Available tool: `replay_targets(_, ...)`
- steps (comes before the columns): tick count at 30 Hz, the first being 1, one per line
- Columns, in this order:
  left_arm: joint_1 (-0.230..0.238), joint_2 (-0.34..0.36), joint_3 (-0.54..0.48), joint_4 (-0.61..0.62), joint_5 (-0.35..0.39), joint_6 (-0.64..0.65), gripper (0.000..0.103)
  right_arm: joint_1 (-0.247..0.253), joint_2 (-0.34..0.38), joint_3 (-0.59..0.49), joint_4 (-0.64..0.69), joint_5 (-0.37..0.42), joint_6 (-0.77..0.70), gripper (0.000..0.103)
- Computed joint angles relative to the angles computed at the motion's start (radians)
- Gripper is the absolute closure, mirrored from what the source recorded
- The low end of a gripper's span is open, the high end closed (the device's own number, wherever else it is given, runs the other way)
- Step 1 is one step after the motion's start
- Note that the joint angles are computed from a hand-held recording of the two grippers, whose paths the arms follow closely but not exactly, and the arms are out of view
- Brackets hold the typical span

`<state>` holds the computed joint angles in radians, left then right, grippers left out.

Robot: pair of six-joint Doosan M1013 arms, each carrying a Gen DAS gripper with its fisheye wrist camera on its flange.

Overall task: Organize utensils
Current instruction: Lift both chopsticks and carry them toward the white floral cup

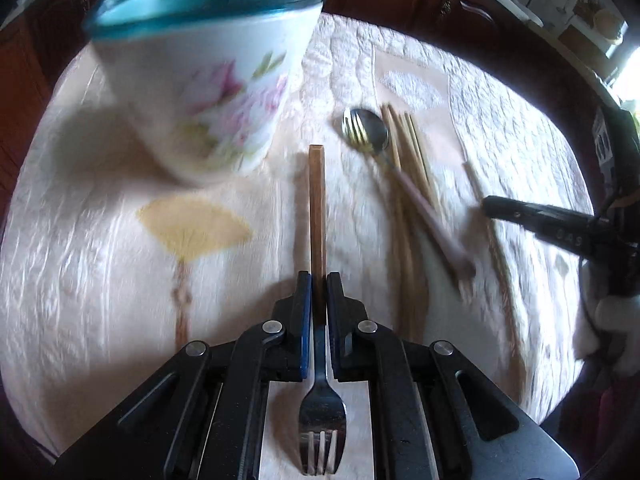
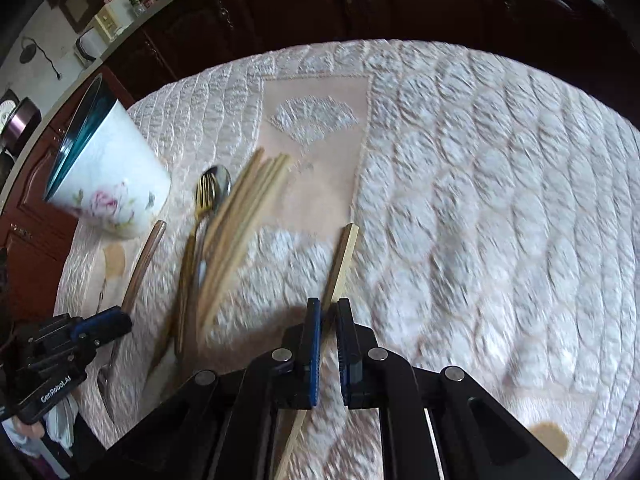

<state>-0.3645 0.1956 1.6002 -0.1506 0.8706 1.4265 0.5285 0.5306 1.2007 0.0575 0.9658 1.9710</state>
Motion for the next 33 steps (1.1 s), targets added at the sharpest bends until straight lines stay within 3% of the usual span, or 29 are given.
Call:
replay_targets(3, 0.003, -0.018, 0.023, -0.020, 0.016, 0.028, 0.097, -0.005, -0.011, 0.019, 0.034, 0.007, -0.004, 0.095)
replay_targets(5, 0.001, -0.017, 0.018, -0.029, 0.026, 0.028, 0.096, -0.010, -0.019, 0.032, 0.045, 0.002, 0.002, 0.086)
replay_targets(6, 0.003, -0.015, 0.013, -0.033, 0.027, 0.030, 0.095, -0.011, -0.016, 0.030, 0.051, -0.001, 0.007, 0.073)
replay_targets(10, 0.009, -0.005, -0.015, -0.020, 0.005, 0.033, 0.076, -0.015, -0.016, 0.017, 0.053, 0.005, 0.011, 0.071)
replay_targets(12, 0.010, 0.011, -0.038, -0.009, 0.003, 0.026, 0.072, -0.013, -0.006, -0.001, 0.035, 0.016, 0.018, 0.071)
replay_targets(17, -0.017, 0.067, -0.102, 0.100, 0.024, -0.032, 0.072, -0.012, 0.012, -0.011, 0.000, 0.016, 0.068, 0.082)
replay_targets(19, -0.026, 0.087, -0.120, 0.124, 0.053, -0.033, 0.072, -0.010, 0.010, -0.006, -0.005, 0.000, 0.065, 0.094)
replay_targets(21, -0.031, 0.101, -0.131, 0.133, 0.073, -0.030, 0.073, -0.015, 0.000, 0.008, 0.024, -0.026, 0.052, 0.095)
replay_targets(23, -0.029, 0.100, -0.130, 0.129, 0.062, -0.030, 0.094, -0.018, -0.015, 0.024, 0.031, -0.049, 0.039, 0.096)
replay_targets(33, 0.033, -0.010, -0.087, -0.072, 0.016, 0.117, 0.095, -0.006, -0.122, 0.085, 0.039, -0.173, 0.009, 0.098)
